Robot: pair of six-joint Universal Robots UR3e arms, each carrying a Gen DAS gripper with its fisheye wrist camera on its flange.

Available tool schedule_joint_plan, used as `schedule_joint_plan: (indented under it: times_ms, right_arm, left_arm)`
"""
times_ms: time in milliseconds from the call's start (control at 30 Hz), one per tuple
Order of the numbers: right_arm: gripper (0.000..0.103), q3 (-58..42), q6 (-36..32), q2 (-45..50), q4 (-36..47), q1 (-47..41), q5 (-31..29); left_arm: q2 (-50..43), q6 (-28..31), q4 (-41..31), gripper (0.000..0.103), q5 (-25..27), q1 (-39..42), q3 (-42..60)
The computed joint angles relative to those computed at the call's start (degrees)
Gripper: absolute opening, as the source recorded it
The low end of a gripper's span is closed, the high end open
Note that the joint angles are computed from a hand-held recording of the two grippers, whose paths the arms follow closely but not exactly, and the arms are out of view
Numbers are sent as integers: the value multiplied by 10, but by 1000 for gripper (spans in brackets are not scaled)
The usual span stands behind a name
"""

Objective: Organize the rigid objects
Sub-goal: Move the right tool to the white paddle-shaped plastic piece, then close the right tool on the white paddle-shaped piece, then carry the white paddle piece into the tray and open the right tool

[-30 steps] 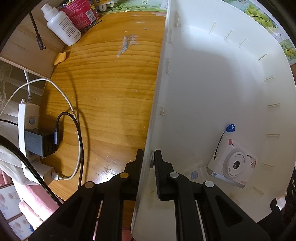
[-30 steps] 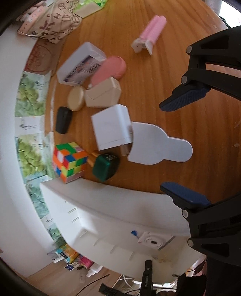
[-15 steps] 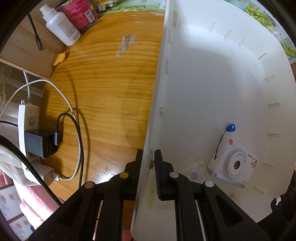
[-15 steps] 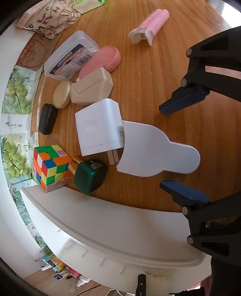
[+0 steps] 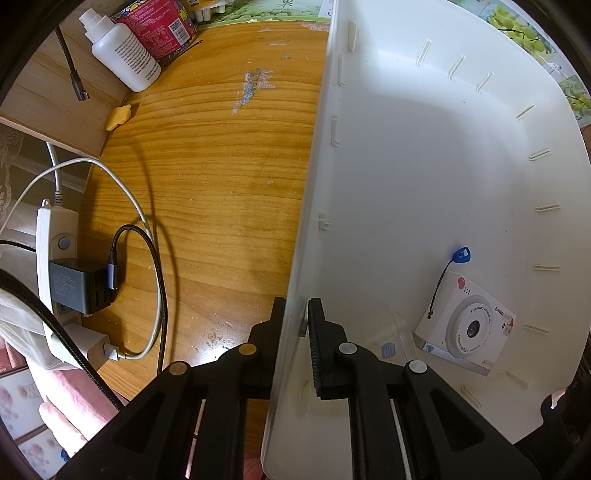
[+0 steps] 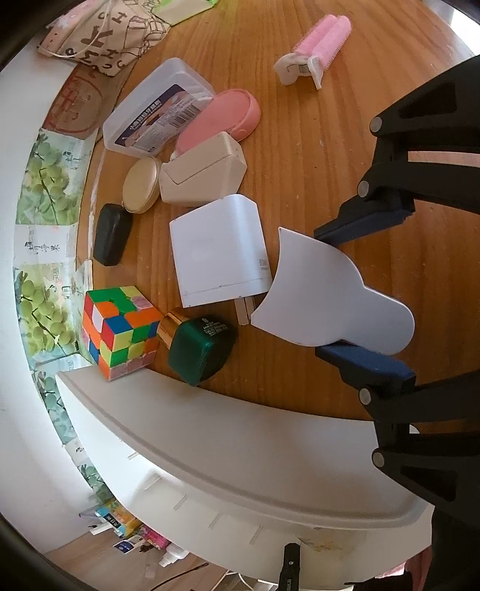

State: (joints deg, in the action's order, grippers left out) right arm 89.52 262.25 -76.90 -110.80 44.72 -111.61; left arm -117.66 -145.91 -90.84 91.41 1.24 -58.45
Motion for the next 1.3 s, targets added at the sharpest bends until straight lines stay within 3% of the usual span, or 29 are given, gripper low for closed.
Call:
schedule_joint_plan:
  times_ms: [300, 667, 967, 1300]
  right_arm:
    - [55, 1, 29, -17, 1, 17, -24]
    - [55, -109, 29, -15, 100, 42, -96]
    - [55, -237, -44, 26, 141, 47, -148]
    - [55, -368, -179, 110, 87, 40, -144]
  left_arm:
    - [-2, -2, -3, 12, 0, -2, 5]
    - [-2, -2, -1, 12, 0, -2, 3]
    - [-2, -2, 0, 12, -1, -2, 3]
    - [-4, -5, -4, 12, -3, -3, 7]
